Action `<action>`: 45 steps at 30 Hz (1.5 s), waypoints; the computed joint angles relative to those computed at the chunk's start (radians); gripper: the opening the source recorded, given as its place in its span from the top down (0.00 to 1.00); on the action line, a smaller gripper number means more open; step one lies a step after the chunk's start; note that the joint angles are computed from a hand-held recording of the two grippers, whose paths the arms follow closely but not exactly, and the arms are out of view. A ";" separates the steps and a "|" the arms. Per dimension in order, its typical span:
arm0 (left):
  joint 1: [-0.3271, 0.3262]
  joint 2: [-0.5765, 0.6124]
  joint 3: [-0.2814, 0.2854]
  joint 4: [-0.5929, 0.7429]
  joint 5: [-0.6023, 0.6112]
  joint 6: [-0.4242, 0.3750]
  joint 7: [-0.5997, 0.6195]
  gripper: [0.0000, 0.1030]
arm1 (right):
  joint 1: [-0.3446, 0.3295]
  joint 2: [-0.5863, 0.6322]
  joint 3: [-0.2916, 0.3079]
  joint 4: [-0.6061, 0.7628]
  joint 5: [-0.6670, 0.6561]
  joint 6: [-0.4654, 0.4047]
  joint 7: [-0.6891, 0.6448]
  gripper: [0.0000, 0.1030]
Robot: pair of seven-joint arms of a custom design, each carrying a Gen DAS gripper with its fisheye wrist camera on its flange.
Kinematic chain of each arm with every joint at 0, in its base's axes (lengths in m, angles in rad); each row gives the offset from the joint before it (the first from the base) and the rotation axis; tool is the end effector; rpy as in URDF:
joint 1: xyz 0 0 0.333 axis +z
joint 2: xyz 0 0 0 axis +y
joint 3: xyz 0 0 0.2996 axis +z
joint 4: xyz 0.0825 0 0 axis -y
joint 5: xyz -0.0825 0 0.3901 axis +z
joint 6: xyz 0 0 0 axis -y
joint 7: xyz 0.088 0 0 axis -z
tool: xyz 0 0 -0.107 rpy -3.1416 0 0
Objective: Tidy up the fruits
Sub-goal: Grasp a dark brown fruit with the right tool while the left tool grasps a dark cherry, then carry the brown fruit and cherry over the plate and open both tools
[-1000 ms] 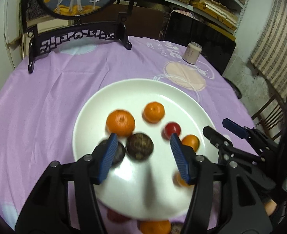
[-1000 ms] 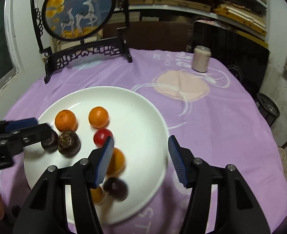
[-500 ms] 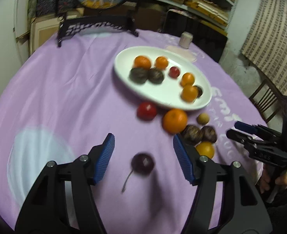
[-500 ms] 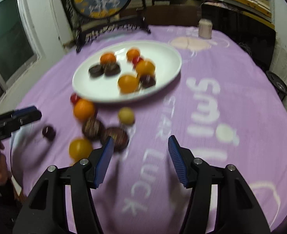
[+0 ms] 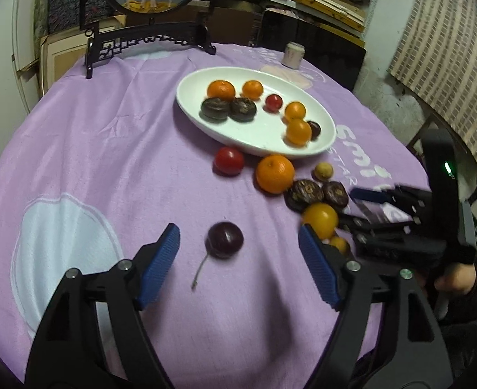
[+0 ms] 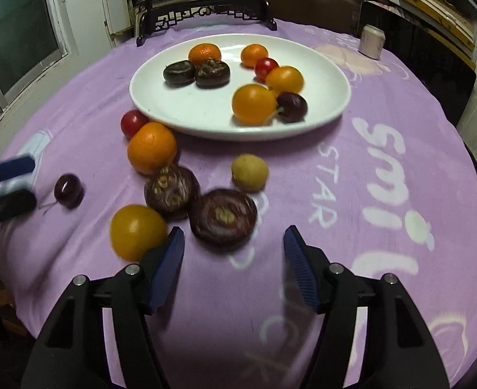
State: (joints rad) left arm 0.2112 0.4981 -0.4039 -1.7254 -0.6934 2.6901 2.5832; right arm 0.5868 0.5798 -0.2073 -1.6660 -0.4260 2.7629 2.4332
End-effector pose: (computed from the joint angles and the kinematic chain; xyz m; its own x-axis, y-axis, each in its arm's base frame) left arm 0.6935 -0.0800 0.3433 -0.5699 -0.8018 0.1801 -0.6738 0.3305 -0.6609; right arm 0.6503 0.3012 0.3119 -0.0559 -0.9982 -0.0203 -0.8140 0.0574 -0.5780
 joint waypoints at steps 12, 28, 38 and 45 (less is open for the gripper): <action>-0.016 0.041 0.030 0.038 0.063 -0.063 -0.099 0.29 | 0.012 -0.081 -0.009 -0.105 -0.002 0.041 0.037 0.62; -0.040 0.089 0.009 0.072 0.231 -0.015 -0.237 0.72 | -0.006 -0.166 -0.012 -0.248 -0.047 0.142 0.139 0.62; -0.051 0.072 -0.033 0.115 0.212 -0.004 -0.159 0.72 | -0.019 -0.179 -0.011 -0.252 -0.028 0.163 0.100 0.62; -0.145 0.164 0.009 0.342 0.301 -0.039 -0.235 0.72 | -0.064 -0.138 0.006 -0.094 -0.009 0.145 -0.018 0.62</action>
State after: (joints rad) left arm 0.0663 0.6622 -0.3947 -1.3830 -0.3924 2.6512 2.3479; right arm 0.5231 0.4423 -0.2011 -1.7598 -0.4354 2.9076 2.4149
